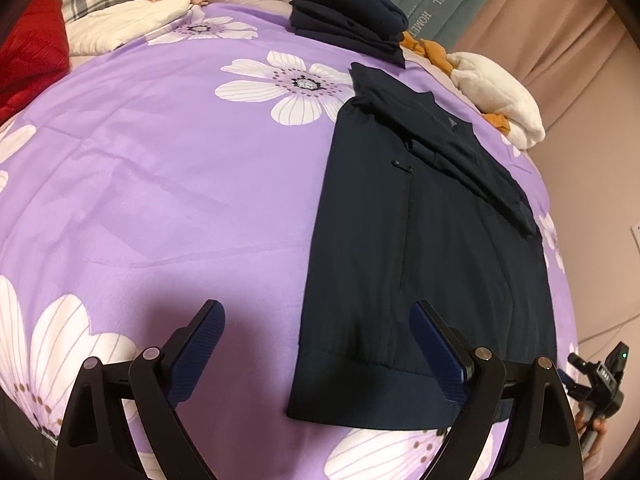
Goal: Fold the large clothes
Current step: 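Position both open grippers over the ribbed hem of the navy jacket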
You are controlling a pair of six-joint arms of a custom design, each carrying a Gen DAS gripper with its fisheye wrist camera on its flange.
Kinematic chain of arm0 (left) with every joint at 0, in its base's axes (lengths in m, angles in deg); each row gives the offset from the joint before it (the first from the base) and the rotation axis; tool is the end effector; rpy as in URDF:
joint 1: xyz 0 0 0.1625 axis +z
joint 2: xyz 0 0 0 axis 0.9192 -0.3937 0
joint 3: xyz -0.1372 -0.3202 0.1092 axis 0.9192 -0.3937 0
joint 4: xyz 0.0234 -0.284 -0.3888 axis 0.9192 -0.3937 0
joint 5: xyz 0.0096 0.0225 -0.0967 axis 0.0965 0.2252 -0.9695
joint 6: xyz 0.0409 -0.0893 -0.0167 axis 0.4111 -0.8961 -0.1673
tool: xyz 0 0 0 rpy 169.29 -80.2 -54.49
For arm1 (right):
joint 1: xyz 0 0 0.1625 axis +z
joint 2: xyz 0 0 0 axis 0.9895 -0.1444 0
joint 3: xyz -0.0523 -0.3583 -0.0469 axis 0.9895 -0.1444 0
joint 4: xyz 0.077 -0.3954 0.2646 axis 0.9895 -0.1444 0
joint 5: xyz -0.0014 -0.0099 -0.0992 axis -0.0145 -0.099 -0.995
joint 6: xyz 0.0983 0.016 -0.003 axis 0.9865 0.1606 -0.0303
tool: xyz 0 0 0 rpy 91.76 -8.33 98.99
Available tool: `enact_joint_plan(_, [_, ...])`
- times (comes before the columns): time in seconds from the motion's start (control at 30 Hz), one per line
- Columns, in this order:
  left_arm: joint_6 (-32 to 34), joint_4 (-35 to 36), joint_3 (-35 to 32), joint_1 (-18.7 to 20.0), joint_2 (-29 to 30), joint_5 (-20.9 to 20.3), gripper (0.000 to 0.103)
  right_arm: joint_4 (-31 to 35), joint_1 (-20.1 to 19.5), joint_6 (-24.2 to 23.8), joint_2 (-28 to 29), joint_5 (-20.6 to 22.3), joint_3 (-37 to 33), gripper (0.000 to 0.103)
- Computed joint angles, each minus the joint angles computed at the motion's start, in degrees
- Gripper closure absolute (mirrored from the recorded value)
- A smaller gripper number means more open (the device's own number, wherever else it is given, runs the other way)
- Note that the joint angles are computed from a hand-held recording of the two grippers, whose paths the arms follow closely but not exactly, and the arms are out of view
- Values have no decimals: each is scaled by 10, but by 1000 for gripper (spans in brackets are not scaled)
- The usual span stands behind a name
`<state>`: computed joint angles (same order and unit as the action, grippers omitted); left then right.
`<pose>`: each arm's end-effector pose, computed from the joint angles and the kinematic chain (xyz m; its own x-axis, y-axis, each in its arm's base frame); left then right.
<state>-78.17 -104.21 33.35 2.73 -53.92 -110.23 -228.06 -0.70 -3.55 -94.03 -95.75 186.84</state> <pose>-0.0538 -0.6363 0.1820 -0.9140 0.1870 -0.3601 0.3196 0.8786 -0.3549 0.0299 -0.4105 0.1542 -0.8271 0.5518 0.1074 0.2498 0.5319 -0.8091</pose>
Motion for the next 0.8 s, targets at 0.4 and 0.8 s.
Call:
enact_joint_plan(0.4, [2, -2, -7, -9, 18, 36, 10, -2, -4, 11, 1, -2, 0, 21])
enact_joint_plan(0.8, [5, 11, -16, -13, 30, 51, 9, 0, -4, 15, 8, -1, -3, 21])
